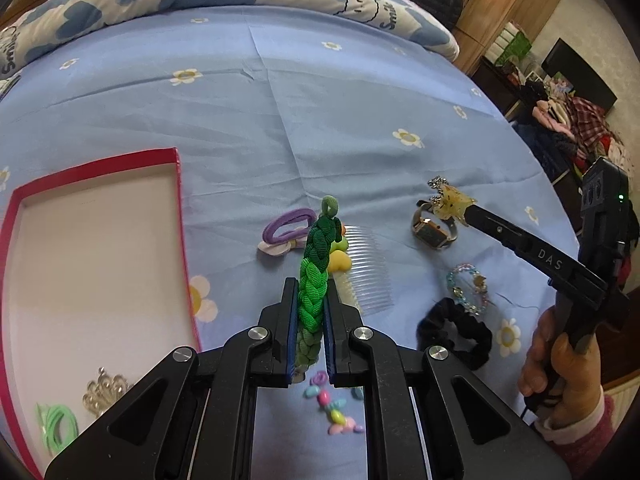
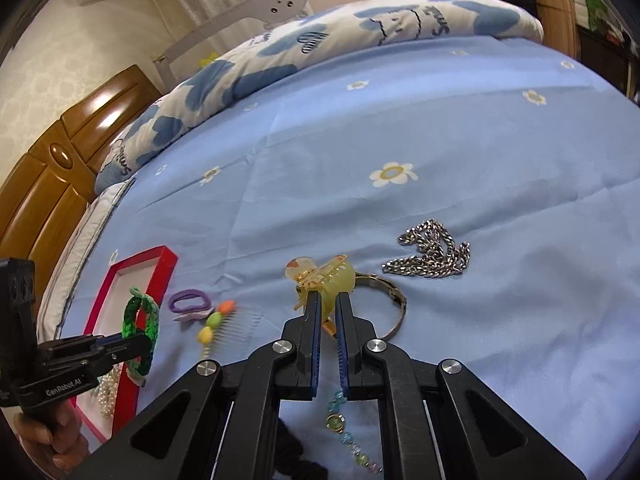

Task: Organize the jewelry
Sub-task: 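Carry both items into the red tray and open both tools to release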

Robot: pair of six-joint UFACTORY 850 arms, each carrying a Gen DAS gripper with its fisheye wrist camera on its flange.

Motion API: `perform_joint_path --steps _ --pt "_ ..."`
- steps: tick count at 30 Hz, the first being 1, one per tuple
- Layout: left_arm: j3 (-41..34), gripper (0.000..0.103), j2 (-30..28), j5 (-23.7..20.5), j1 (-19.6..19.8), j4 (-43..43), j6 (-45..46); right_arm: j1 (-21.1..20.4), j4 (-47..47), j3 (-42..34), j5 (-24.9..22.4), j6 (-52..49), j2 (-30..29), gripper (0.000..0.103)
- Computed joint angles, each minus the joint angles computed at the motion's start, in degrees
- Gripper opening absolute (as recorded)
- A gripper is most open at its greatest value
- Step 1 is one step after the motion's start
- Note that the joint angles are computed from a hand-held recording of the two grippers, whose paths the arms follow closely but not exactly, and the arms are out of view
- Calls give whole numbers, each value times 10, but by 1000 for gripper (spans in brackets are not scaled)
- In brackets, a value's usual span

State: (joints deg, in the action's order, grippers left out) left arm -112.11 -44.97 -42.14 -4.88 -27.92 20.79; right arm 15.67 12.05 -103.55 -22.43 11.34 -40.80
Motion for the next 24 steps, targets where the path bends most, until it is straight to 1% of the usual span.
perform_joint_path --steps 5,13,18,24 --pt "41 9 31 17 8 -20 12 8 35 14 12 -28 15 6" --pt "110 9 83 47 29 -54 31 35 113 33 20 -99 35 6" --pt "148 9 111 62 45 -67 38 55 157 30 16 -141 35 6" --pt "185 9 138 76 67 -77 40 81 198 8 -1 -188 21 6"
